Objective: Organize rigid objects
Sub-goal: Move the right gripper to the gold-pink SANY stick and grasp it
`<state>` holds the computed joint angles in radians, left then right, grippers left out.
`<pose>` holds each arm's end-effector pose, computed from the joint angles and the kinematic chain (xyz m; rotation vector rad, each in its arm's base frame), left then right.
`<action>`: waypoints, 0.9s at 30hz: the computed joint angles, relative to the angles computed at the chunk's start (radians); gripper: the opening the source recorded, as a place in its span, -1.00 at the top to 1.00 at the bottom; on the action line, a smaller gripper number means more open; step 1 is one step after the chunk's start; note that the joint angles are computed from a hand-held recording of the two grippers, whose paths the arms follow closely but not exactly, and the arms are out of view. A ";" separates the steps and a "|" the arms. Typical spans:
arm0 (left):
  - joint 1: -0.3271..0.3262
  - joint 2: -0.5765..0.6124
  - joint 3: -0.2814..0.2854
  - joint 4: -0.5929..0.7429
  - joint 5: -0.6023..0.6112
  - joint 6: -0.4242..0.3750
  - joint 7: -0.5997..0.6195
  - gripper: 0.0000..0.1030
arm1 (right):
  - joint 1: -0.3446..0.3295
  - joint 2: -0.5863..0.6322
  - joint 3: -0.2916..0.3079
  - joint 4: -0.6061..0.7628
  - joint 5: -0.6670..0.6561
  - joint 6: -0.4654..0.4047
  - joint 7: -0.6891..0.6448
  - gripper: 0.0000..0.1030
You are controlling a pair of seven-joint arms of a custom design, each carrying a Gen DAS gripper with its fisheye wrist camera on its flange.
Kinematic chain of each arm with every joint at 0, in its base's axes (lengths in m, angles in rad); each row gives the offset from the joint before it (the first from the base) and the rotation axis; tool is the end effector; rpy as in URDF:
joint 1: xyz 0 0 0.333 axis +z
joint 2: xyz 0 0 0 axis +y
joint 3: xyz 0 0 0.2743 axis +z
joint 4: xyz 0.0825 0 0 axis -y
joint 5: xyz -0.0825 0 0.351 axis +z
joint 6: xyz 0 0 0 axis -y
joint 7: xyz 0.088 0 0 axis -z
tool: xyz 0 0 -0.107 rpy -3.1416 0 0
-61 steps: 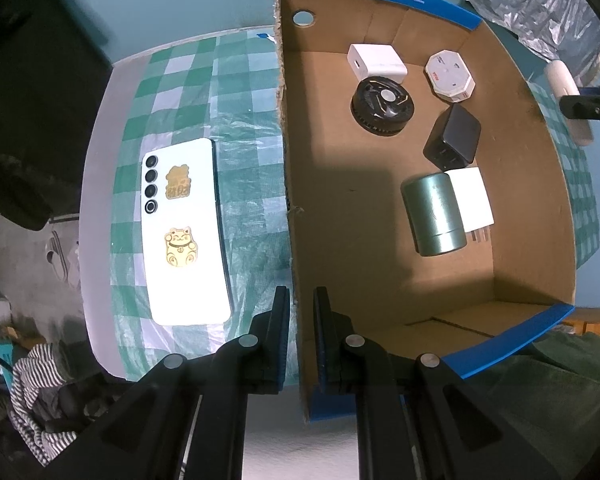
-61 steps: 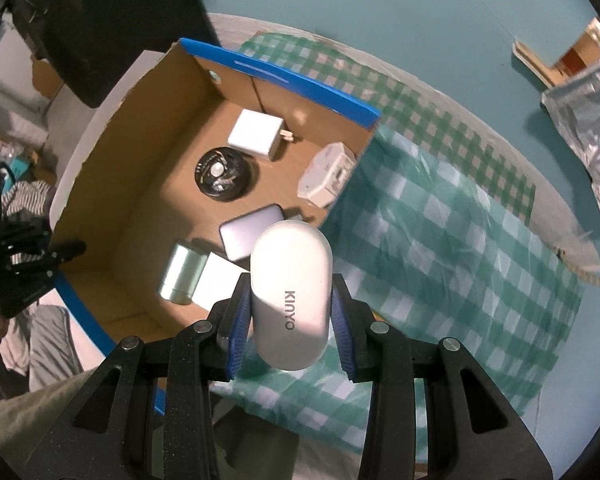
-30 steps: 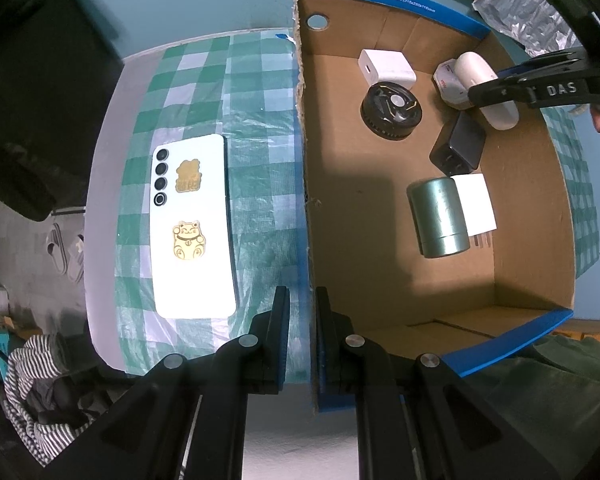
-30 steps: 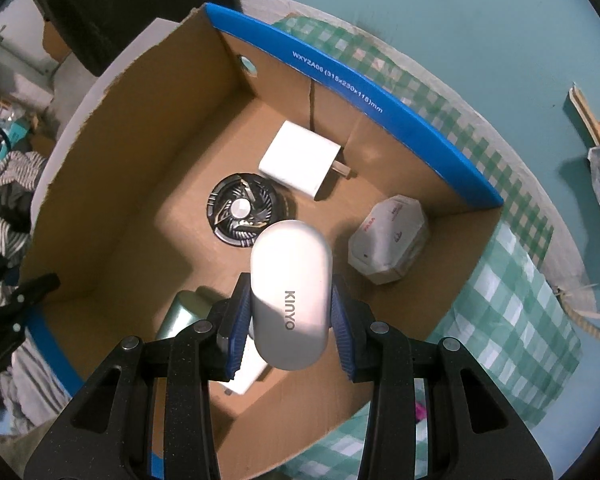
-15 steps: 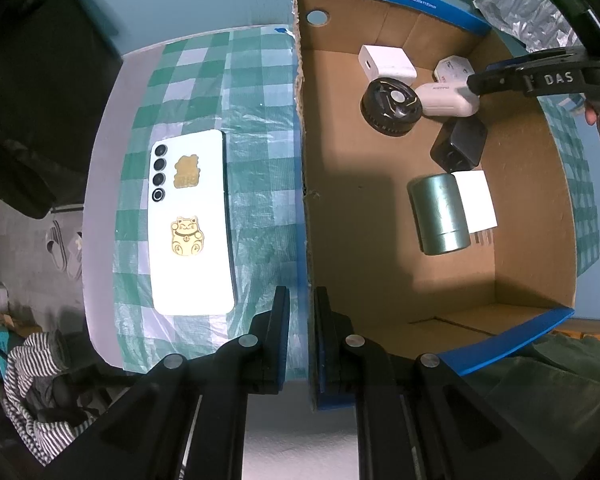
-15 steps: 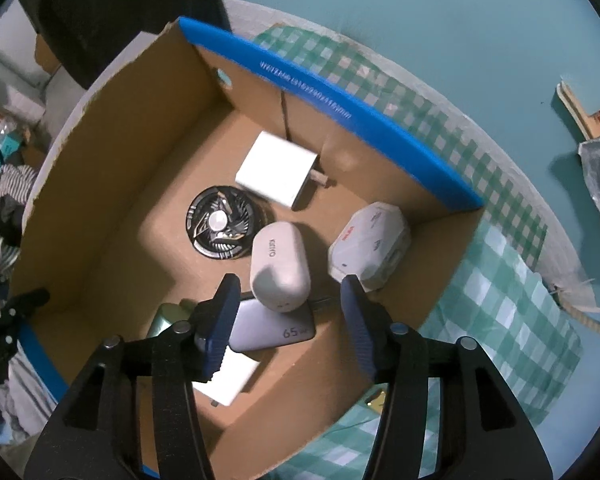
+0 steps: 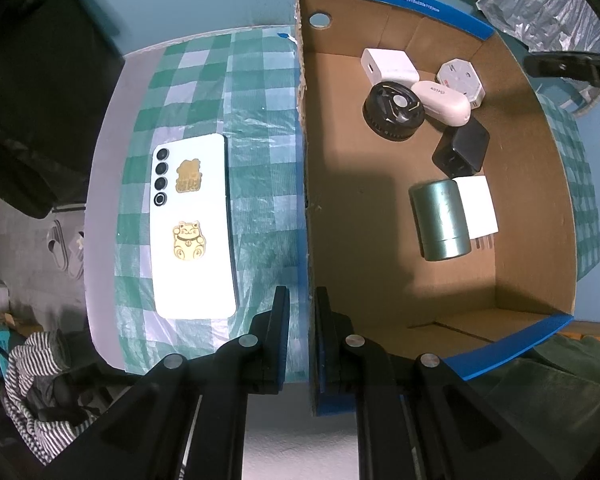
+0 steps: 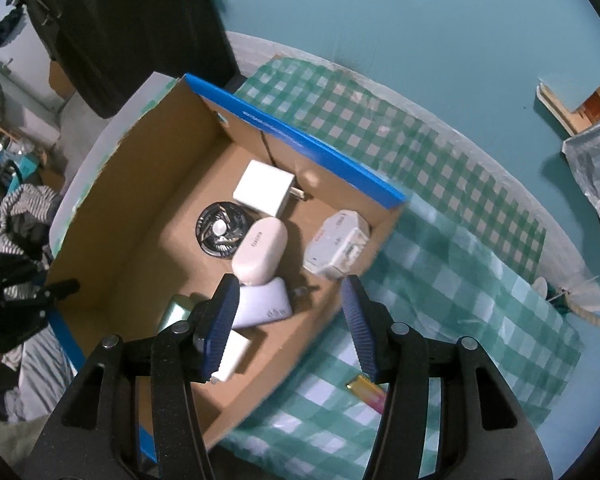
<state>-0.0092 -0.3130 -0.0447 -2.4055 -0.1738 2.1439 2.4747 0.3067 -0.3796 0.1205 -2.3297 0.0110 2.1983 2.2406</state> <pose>0.4322 -0.0308 0.4140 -1.0821 2.9396 -0.2262 0.4024 0.1867 0.4816 -1.7829 2.2976 -0.1350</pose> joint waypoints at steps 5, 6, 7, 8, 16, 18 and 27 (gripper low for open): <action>0.000 0.001 -0.002 0.005 -0.004 -0.006 -0.011 0.78 | -0.004 -0.097 -0.006 -0.085 0.002 -0.030 -0.001 -0.03; 0.000 0.000 -0.002 0.004 -0.003 -0.006 -0.011 0.78 | -0.003 -0.116 -0.009 -0.107 0.009 -0.036 -0.004 -0.03; 0.000 -0.001 -0.002 0.004 -0.002 -0.008 -0.011 0.78 | -0.003 -0.134 -0.010 -0.126 0.014 -0.042 -0.005 -0.03; 0.000 -0.003 -0.002 0.001 -0.002 -0.009 -0.011 0.78 | -0.004 -0.152 -0.013 -0.149 0.019 -0.050 -0.008 -0.03; -0.002 -0.011 -0.004 -0.008 0.011 -0.007 -0.017 0.78 | 0.002 -0.268 -0.023 -0.295 0.059 -0.060 -0.042 -0.03; -0.003 -0.013 -0.006 -0.011 0.013 -0.004 -0.020 0.78 | 0.010 -0.287 -0.029 -0.328 0.073 -0.060 -0.063 -0.03; -0.009 -0.035 -0.008 -0.033 0.019 0.008 -0.035 0.78 | 0.041 -0.291 -0.050 -0.424 0.152 -0.007 -0.142 -0.03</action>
<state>-0.0184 -0.3482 -0.0522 -2.4382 -0.1544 2.1515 2.4400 0.3476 -0.6711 0.0708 -2.7540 0.1631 2.1918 2.0982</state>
